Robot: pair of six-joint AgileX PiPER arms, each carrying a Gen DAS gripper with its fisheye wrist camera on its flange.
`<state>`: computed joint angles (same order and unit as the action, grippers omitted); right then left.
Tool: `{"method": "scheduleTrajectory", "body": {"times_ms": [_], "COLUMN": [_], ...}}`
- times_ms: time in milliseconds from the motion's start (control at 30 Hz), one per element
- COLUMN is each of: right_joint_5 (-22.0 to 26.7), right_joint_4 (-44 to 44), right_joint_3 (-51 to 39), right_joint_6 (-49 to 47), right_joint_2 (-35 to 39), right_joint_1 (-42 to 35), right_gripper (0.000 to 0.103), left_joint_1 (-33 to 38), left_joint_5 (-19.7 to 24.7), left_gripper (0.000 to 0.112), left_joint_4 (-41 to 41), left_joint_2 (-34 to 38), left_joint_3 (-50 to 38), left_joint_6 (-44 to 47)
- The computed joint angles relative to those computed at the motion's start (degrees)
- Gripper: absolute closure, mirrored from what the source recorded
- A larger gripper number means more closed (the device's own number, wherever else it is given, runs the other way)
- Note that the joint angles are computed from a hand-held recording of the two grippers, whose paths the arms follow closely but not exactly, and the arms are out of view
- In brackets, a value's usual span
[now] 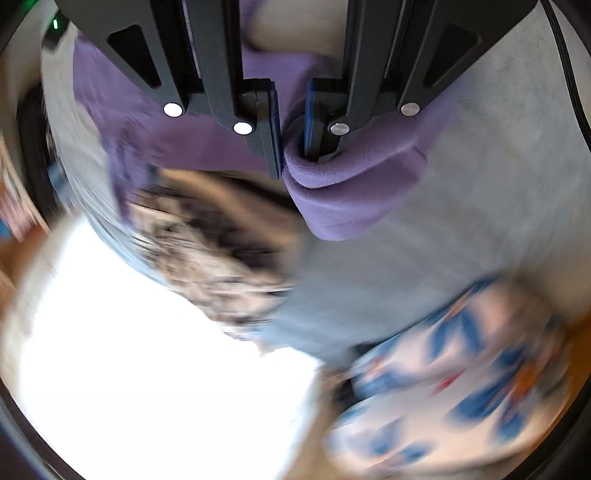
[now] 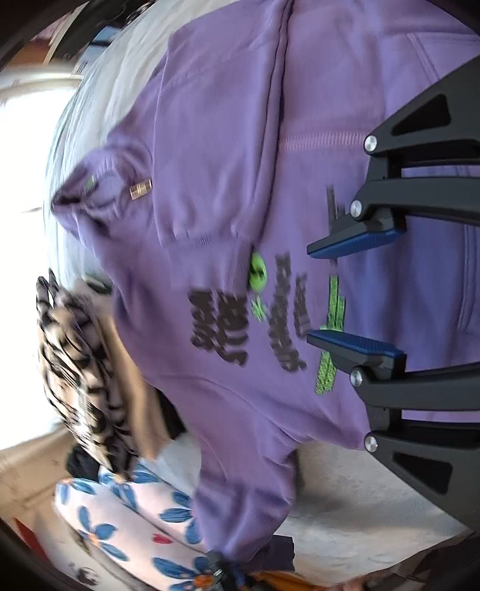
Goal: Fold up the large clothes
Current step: 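Fold the sleeve across the hoodie chest with the left gripper, release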
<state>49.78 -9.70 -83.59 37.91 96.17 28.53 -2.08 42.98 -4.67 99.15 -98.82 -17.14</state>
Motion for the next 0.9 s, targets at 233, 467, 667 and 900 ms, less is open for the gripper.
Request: {"method": "scheduleTrajectory", "body": {"times_ms": [233,467,667,900], "right_joint_5": [-1.57,-2.81,-3.46,-3.54], "right_joint_4": [2.00,7.58,13.75,19.31], "right_joint_3": [9.43,16.70,19.43,19.83], "right_joint_6": [-2.95,-10.37,-18.64,-24.63], "right_joint_2": [-10.69,-16.79,-18.91,-19.57], "right_joint_1": [-9.65,-22.97,-30.84,-32.15], "right_gripper": [0.063,0.063,0.063,0.063], "left_joint_1": [-22.90,-34.48,-37.41,-36.76], "left_joint_5": [3.86,11.30,16.79,15.96], "left_gripper": [0.103,0.102,0.094,0.030], "left_joint_4": [9.47,12.10,10.97,4.75], "left_joint_2": [5.79,21.67,29.15,23.82], "left_joint_3": [-11.48,-23.73,-27.42,-23.54], "left_joint_6": [-1.87,-4.37,-3.53,0.85]}}
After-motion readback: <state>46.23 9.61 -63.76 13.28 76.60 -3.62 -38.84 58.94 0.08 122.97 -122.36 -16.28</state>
